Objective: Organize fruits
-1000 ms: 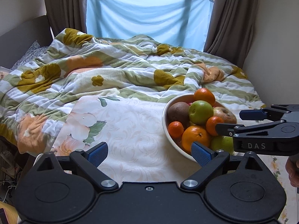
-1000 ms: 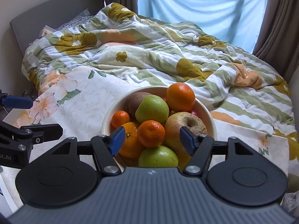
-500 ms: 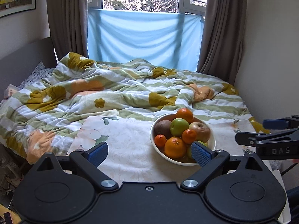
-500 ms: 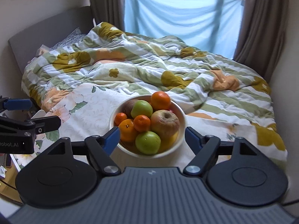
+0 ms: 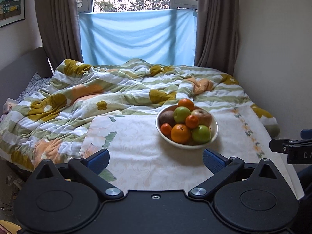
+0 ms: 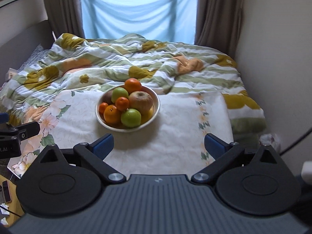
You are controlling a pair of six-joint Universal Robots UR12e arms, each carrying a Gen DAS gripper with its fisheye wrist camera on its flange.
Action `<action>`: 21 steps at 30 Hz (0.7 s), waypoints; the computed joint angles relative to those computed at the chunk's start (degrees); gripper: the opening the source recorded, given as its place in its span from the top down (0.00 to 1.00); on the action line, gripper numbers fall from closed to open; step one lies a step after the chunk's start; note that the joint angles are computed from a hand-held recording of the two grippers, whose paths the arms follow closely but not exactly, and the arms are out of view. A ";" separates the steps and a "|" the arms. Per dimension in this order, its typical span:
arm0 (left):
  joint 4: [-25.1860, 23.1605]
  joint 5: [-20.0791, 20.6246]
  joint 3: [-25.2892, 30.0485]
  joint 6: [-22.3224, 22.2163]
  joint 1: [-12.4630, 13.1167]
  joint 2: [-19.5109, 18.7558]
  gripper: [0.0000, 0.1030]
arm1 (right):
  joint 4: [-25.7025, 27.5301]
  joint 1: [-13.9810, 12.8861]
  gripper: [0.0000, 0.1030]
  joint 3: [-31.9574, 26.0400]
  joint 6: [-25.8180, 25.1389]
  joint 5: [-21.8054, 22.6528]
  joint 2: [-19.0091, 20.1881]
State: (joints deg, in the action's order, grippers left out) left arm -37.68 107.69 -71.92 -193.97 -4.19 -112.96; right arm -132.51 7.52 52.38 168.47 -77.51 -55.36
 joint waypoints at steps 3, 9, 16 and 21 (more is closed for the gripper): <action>0.43 0.02 -1.29 0.21 0.01 0.66 0.00 | -0.42 0.20 0.00 2.77 1.33 -1.63 -1.55; 1.75 -0.23 -3.15 1.34 -0.01 1.39 0.00 | -1.21 0.46 0.00 5.87 1.76 -3.30 -2.99; 1.64 -0.02 -3.03 1.55 0.03 1.30 0.00 | -1.74 0.82 0.00 6.41 1.94 -4.29 -3.12; 2.15 -0.40 -3.26 1.59 0.12 1.32 0.00 | -1.59 0.97 0.00 6.28 2.32 -4.46 -3.00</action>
State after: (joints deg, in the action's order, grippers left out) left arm -35.53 107.29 -75.19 -192.39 -4.07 -111.64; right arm -134.10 8.49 58.66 170.79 -81.97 -58.36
